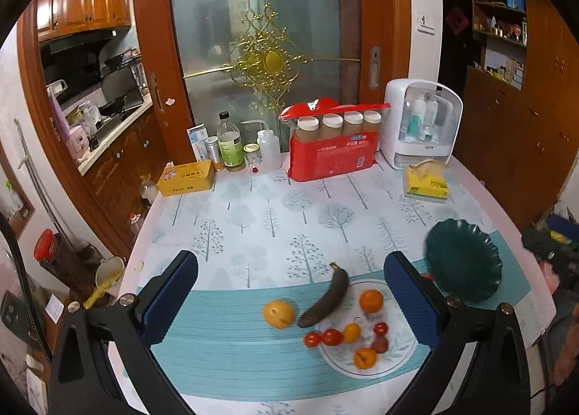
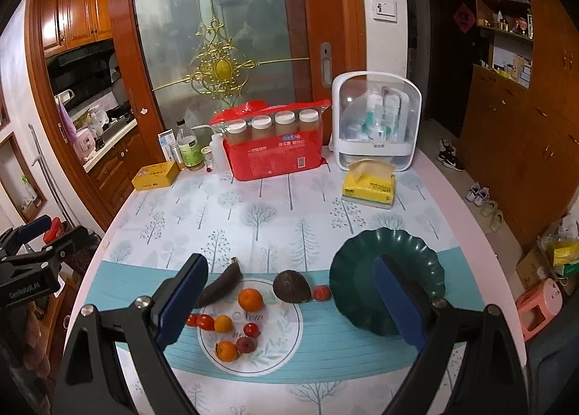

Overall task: Organize fruits
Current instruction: 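Grasp the avocado with the right tool while the left tool grasps the yellow citrus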

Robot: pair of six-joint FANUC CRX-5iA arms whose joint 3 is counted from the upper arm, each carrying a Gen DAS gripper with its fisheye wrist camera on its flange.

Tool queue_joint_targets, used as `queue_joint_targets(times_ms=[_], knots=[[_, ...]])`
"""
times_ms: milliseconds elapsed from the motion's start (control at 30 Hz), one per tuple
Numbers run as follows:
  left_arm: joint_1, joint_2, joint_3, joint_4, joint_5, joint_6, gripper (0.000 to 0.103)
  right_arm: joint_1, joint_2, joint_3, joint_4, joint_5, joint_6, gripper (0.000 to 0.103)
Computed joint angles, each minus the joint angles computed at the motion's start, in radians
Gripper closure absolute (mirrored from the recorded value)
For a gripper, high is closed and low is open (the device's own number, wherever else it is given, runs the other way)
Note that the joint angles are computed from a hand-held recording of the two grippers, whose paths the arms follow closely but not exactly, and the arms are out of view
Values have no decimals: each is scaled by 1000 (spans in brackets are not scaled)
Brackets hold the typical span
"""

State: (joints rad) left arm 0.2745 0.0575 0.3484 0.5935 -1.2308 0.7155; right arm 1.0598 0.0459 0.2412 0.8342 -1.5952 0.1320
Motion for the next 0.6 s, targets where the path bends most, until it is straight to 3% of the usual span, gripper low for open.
queue_joint_targets(times_ms=[300, 600], knots=[[-17, 69, 0, -48, 31, -109, 1, -45, 66, 46, -31, -43, 8, 12], [-45, 158, -13, -105, 18, -93, 1, -90, 74, -4, -106, -33, -67, 14]])
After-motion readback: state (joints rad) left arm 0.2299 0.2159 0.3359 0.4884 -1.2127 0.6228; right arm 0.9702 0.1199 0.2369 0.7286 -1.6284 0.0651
